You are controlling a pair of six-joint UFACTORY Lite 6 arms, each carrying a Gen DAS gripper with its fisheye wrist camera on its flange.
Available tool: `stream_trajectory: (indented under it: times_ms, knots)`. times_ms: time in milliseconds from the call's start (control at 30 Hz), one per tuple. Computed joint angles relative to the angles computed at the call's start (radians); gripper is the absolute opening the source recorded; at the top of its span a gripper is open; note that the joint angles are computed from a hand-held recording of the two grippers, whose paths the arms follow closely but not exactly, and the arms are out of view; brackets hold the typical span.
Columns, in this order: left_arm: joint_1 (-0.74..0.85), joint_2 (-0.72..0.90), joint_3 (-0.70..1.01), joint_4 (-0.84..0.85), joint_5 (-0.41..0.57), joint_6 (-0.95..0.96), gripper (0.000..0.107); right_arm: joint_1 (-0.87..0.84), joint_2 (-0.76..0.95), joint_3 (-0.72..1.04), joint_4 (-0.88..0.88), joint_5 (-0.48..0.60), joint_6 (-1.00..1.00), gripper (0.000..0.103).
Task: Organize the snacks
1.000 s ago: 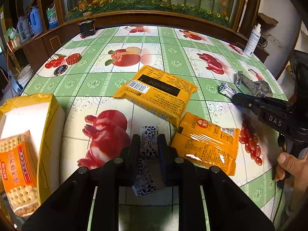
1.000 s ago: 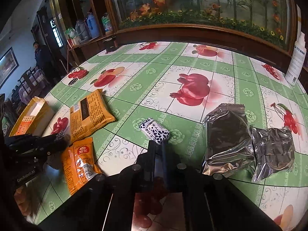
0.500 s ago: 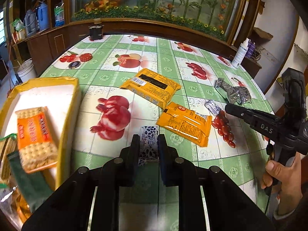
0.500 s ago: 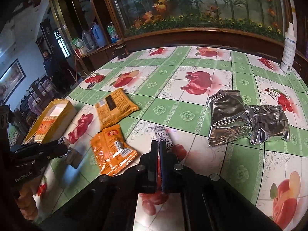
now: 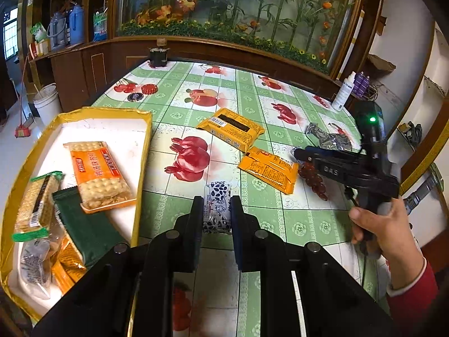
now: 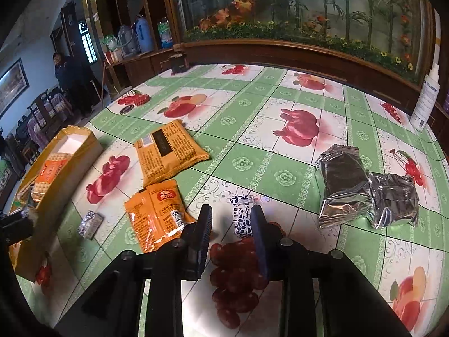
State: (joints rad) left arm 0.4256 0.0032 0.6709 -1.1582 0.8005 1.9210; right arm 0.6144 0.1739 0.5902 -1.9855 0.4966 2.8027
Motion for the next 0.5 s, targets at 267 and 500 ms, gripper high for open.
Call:
stream_trajectory:
  times_ms: [267,500]
  knots:
    - [0.078,0.028,0.046,0.016,0.051,0.005,0.016,0.1,-0.084,-0.056,0.077,0.076,0.033,0.001]
    - [0.141,0.041,0.06,0.047,0.096,0.01,0.016,0.203,-0.069,0.03,0.38,0.165,-0.218,0.033]
